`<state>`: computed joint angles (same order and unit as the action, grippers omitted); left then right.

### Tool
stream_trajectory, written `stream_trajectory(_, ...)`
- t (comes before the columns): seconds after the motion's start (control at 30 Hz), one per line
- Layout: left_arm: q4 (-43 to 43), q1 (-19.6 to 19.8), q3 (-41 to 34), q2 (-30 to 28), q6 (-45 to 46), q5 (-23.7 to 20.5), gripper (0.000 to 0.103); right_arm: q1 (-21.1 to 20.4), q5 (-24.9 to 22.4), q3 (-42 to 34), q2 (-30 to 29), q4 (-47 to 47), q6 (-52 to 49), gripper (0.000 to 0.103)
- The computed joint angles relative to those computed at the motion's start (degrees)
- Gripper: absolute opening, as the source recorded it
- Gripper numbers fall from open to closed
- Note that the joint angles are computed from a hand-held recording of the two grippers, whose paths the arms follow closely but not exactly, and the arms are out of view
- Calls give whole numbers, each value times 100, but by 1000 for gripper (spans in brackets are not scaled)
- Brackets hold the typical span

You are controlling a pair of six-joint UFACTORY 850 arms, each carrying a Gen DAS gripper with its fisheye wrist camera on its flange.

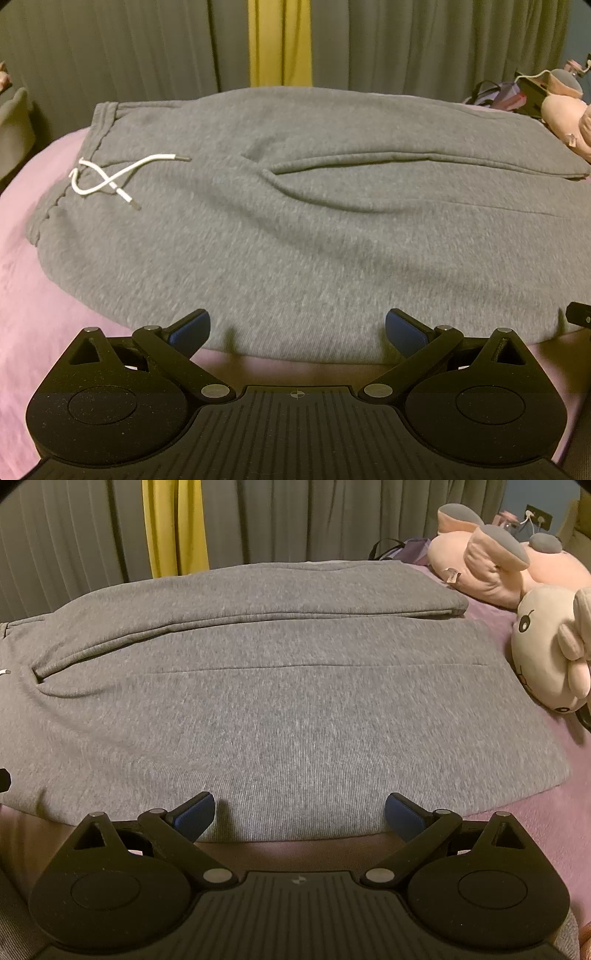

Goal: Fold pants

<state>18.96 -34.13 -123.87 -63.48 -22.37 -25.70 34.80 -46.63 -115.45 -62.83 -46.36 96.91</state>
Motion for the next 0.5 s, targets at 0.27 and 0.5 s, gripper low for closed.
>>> stream_trajectory(0.27,-104,17,-34,-11,86,-30,103,0,-10,-7,0,10,-15,99)
stream_trajectory(0.5,-180,21,-27,-11,118,-31,103,4,-11,-2,3,-2,-5,99)
